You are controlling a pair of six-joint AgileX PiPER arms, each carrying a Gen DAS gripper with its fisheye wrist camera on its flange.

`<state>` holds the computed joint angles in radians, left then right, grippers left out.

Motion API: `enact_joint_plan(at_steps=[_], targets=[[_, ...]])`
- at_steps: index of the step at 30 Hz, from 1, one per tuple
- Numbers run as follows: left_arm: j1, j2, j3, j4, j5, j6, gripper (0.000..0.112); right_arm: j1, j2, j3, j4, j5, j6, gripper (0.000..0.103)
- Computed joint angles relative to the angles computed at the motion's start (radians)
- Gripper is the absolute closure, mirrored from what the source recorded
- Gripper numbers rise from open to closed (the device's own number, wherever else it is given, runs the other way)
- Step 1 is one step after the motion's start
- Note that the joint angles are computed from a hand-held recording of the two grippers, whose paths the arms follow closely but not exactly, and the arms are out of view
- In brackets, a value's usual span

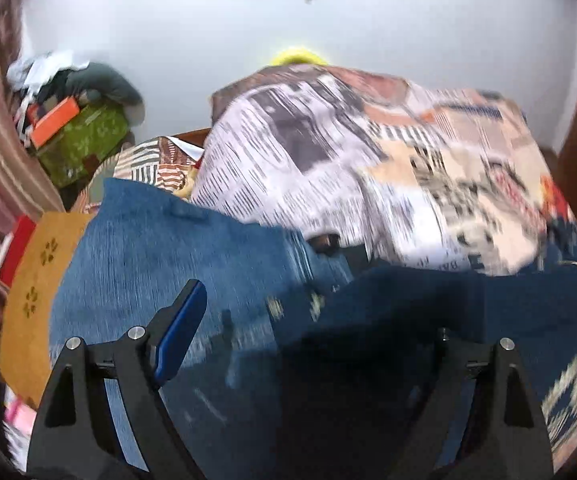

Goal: Fold large clothes

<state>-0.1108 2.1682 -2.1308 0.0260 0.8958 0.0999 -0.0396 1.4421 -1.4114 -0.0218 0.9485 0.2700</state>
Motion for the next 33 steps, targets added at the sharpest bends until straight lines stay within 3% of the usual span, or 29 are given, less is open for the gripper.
enact_joint_plan(at_steps=[3, 7, 15, 19, 22, 25, 30, 33], targets=[[0.008, 0.041, -0.099, 0.073, 0.016, -0.167, 0.026, 0.009, 0.006, -0.028, -0.083, -0.028, 0.083, 0.031], [0.062, 0.005, -0.067, -0.036, -0.007, -0.188, 0.026, 0.017, -0.002, -0.002, -0.044, -0.039, 0.047, 0.031], [0.086, -0.277, 0.375, -0.197, -0.145, 0.072, 0.026, 0.073, -0.068, 0.143, -0.021, -0.038, 0.004, 0.031], [0.116, -0.427, 0.6, -0.314, -0.194, 0.193, 0.026, 0.128, -0.116, 0.216, -0.09, -0.027, 0.04, 0.03], [0.156, -0.527, 0.753, -0.418, -0.203, 0.276, 0.026, 0.181, -0.168, 0.264, -0.182, -0.009, 0.12, 0.031], [0.193, -0.611, 0.887, -0.492, -0.201, 0.323, 0.026, 0.178, -0.214, 0.265, -0.14, 0.042, 0.094, 0.031], [0.27, -0.656, 1.021, -0.665, -0.141, 0.396, 0.026, 0.187, -0.297, 0.275, -0.087, 0.098, 0.084, 0.031], [0.285, -0.666, 1.103, -0.72, -0.167, 0.351, 0.026, 0.266, -0.34, 0.279, -0.165, 0.128, 0.151, 0.031]])
